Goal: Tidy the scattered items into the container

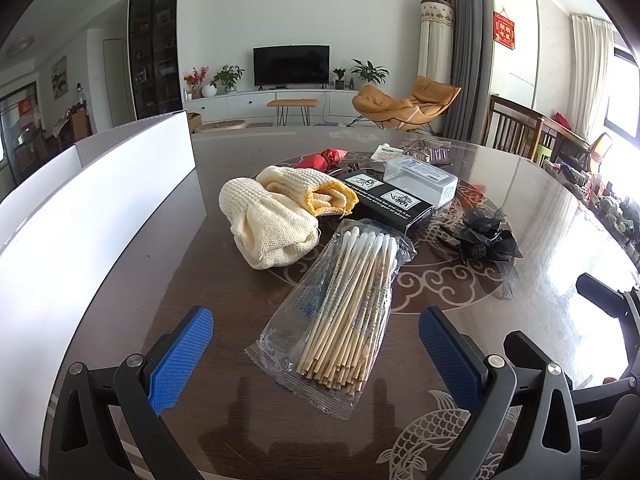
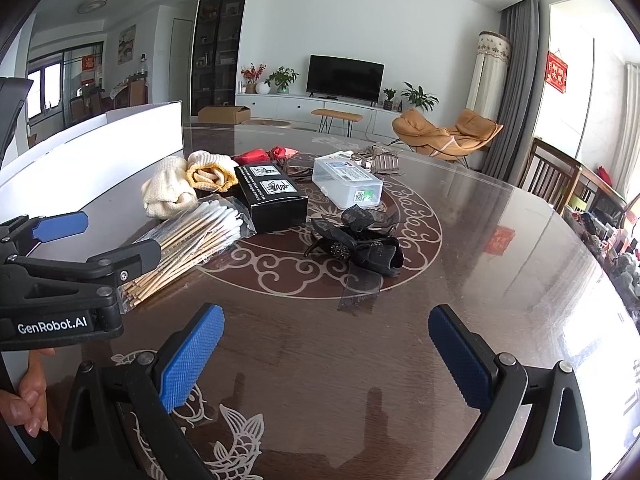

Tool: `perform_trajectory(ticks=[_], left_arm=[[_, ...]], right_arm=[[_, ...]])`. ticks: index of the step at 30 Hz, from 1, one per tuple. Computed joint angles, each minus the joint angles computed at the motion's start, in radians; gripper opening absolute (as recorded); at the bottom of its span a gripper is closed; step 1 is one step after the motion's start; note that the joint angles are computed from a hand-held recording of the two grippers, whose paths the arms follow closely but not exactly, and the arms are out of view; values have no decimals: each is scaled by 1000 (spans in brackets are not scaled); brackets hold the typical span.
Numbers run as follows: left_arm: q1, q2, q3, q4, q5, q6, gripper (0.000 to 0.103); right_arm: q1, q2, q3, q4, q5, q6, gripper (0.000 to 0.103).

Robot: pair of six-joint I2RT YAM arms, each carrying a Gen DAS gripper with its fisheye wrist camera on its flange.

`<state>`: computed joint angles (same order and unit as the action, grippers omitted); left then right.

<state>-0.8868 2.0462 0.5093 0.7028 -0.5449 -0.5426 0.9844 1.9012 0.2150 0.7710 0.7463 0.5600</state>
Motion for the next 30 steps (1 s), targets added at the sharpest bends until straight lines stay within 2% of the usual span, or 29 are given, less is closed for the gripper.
perform_trajectory(ticks=[30], left_arm=[[3,1,1,-1,6,-1,103]], right_arm=[[14,7,17,-32,23,6,102]])
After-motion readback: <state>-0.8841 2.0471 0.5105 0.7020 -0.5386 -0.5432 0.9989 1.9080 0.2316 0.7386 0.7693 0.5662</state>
